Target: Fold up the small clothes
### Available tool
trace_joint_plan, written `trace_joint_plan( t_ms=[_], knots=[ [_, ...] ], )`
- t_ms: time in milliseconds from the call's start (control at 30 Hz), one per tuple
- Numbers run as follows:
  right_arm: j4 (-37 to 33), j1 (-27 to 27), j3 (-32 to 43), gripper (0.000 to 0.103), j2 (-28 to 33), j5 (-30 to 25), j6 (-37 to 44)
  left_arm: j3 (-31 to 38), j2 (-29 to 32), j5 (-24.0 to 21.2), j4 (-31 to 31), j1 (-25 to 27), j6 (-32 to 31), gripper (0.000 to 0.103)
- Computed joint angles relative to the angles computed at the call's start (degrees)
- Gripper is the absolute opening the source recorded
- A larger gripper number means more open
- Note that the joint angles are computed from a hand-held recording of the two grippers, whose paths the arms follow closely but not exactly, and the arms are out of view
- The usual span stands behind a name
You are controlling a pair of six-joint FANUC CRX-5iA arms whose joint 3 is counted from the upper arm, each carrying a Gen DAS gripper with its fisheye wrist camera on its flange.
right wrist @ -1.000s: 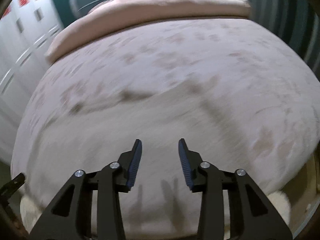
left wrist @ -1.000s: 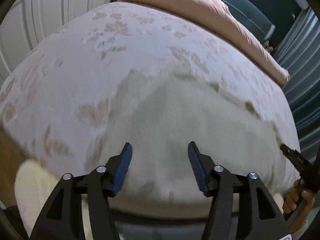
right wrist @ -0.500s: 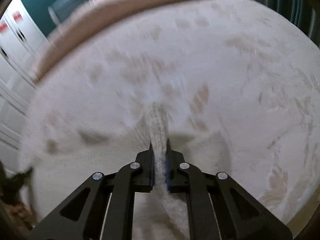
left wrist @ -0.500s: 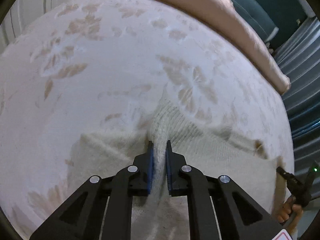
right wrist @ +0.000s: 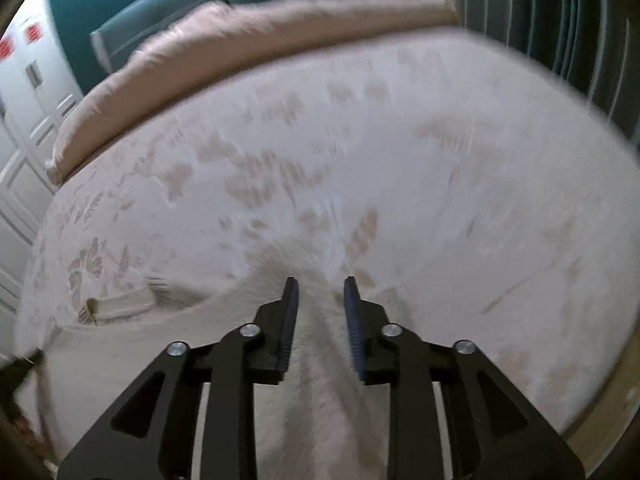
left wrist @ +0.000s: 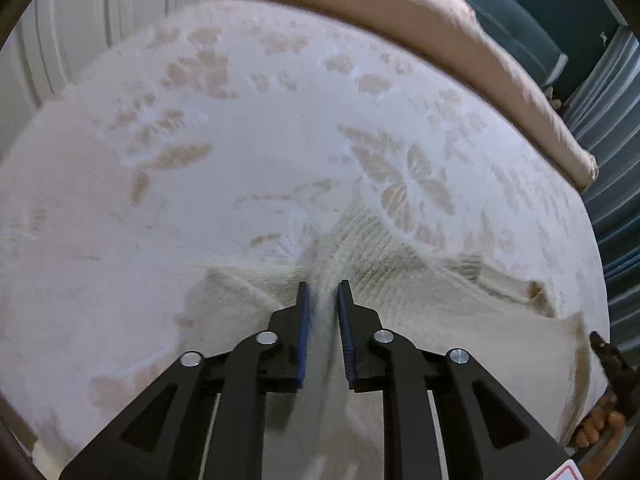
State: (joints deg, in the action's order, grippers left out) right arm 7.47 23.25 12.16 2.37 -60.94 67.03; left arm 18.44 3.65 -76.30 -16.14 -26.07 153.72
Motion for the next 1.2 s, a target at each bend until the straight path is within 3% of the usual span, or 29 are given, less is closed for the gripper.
trace_joint_plan(
  t_ms=[67,133,267,400,600,700,800,867,1033,1200],
  knots=[
    [-4.12,1.49,0.32,0.028,-2.75,-0.21,4.3,1.28,-1.02,-1.87,-2.68,-2.5,2.15,0.027],
    [-8.1,3.48,0.7,0.028,-4.27,-2.75,6.79,2.1,-1.6,-3.48,-4.31,-4.89,4.6,0.049],
    [-12.45,11.92,-2.34,0.028,-8.46,-7.49,9.78,0.09,-3.32,-3.9,-3.86,-8.98,9.27,0.053],
    [-11.41,18.5,-5.4,0.028,-10.11,-9.06,8.92,-2.43,-5.13,-6.5,-3.53,-12.2,13.14,0.053],
    [-12.39,18.17,-5.28,0.027,-6.64,-12.54,7.28,-9.35,-10.28,-4.42,-3.42,-14.26,18.92,0.053],
    [-13.36,17.61,-6.14,0.027,-6.67,-11.59,8.22,-9.14,-10.78,-5.35,-4.44,-15.47,21.14,0.053],
    [-11.75,18.76,-4.96,0.028,-6.52,-13.14,6.37,-6.97,-10.01,-8.37,-6.91,-17.22,22.16,0.063],
    [-12.32,18.77,-4.34,0.029,-7.3,-12.52,5.47,-6.53,-9.63,-9.94,-6.68,-16.93,21.24,0.063],
    [-10.07,19.66,-3.46,0.03,-4.88,-14.86,5.62,-11.72,-12.57,-5.87,-3.59,-14.71,23.55,0.063],
    [-7.4,21.13,-6.38,0.032,-5.14,-11.78,5.36,-17.74,-14.28,1.69,1.93,-10.5,22.19,0.065]
  ],
)
